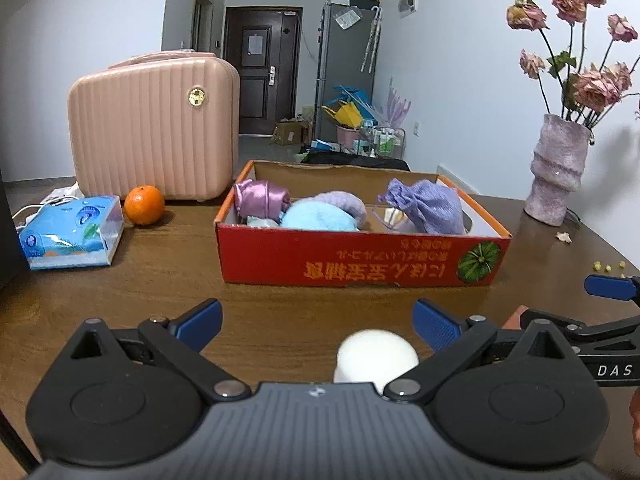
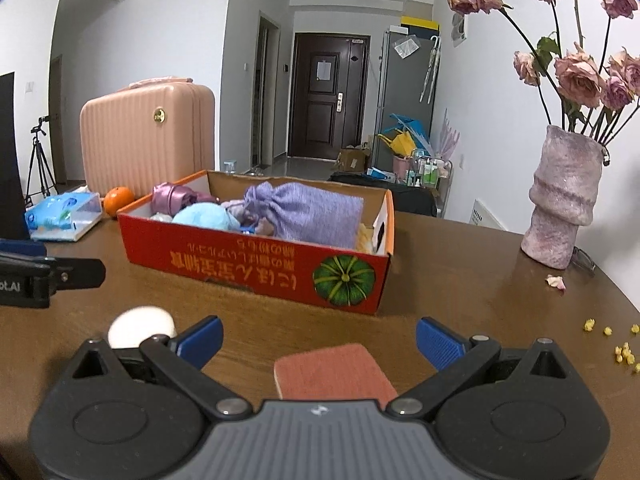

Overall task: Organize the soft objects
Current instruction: 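Lower the right tool onto the red scouring pad and close it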

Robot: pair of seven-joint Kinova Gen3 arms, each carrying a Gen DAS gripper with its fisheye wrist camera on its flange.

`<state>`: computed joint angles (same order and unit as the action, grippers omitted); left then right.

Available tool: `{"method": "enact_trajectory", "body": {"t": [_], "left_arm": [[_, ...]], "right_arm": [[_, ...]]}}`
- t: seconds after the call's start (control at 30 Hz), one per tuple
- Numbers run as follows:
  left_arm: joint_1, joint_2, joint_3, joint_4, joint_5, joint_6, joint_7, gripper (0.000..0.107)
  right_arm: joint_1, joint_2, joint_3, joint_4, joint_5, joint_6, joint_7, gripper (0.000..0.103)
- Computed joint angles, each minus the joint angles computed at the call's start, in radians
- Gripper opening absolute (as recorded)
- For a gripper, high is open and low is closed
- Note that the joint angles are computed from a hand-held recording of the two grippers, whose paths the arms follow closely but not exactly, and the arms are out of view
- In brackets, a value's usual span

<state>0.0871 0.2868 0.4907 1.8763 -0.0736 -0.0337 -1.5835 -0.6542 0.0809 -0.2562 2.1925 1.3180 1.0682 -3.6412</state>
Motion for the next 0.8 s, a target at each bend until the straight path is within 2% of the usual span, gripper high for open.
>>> {"method": "enact_trajectory", "body": {"t": [0.3, 0.5, 0.8], "left_arm": [[-0.086, -0.003, 0.108, 0.029, -0.005, 0.029, -0.021, 0.103], [-0.130, 0.006, 0.167, 0.035, 0.032, 0.068, -0.073, 0.103], [-0.128, 0.006, 0.172, 0.045, 0.103, 0.074, -0.166, 0.103]], "right_arm": [[-0.013, -0.008, -0.012, 0.030, -0.049, -0.008, -0.004, 0.103], [-0.005, -0.018, -0.009, 0.047, -0.072, -0.035, -0.004, 0.103], [0.070, -0.006, 0.035, 0.058, -0.067, -0.181, 0.070, 0.103]]}}
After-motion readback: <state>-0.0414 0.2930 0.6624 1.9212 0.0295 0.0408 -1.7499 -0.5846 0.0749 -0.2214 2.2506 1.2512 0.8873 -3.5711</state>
